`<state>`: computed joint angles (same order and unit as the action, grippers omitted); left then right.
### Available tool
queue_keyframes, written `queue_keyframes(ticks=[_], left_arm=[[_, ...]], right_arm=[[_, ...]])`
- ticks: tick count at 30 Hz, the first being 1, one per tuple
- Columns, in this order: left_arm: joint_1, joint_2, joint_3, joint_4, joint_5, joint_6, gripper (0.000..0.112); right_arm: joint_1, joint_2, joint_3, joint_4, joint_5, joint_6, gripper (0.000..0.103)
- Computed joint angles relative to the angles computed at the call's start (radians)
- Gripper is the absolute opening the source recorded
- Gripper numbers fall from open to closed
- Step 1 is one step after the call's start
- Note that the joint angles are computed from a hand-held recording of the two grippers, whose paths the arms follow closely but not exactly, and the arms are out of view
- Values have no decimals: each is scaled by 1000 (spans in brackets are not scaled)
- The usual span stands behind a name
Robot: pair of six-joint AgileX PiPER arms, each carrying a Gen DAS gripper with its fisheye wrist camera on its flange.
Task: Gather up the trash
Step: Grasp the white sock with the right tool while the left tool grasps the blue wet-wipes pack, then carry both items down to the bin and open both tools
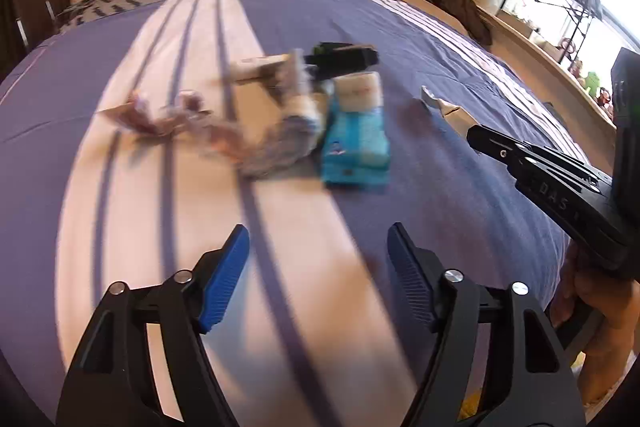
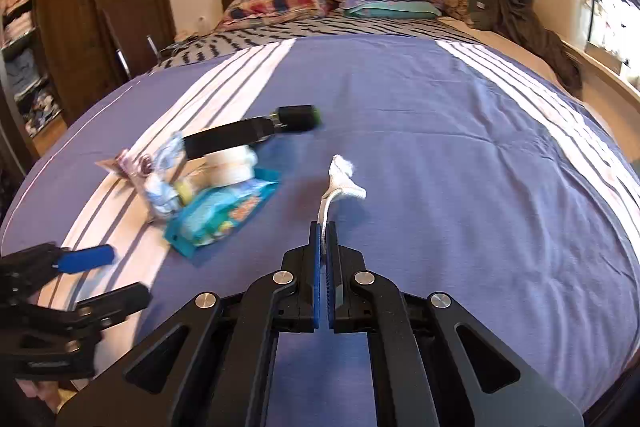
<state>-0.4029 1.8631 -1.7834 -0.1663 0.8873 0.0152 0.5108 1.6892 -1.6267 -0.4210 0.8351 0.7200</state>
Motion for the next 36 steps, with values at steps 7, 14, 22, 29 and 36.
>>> queue_keyframes(ticks=[7,14,22,29,36], left_arm=[[-52,183,-275,34,77,-33,61],[-47,227,-359,9,123,-17,38],[-51,-15,-24,45,15,-31,38],[-39,-254,250,72,-46,-76,38],[-24,-422,423,90,-49,-120,38]], right_arm=[[-32,-59,82,30,-29,-3,4],[-23,-79,111,37,-43,2,4],[61,-131,137,-11,-17,58,4],[188,-194,157,-67,45,129,4],[325,-240,188,-127,101,221,4]])
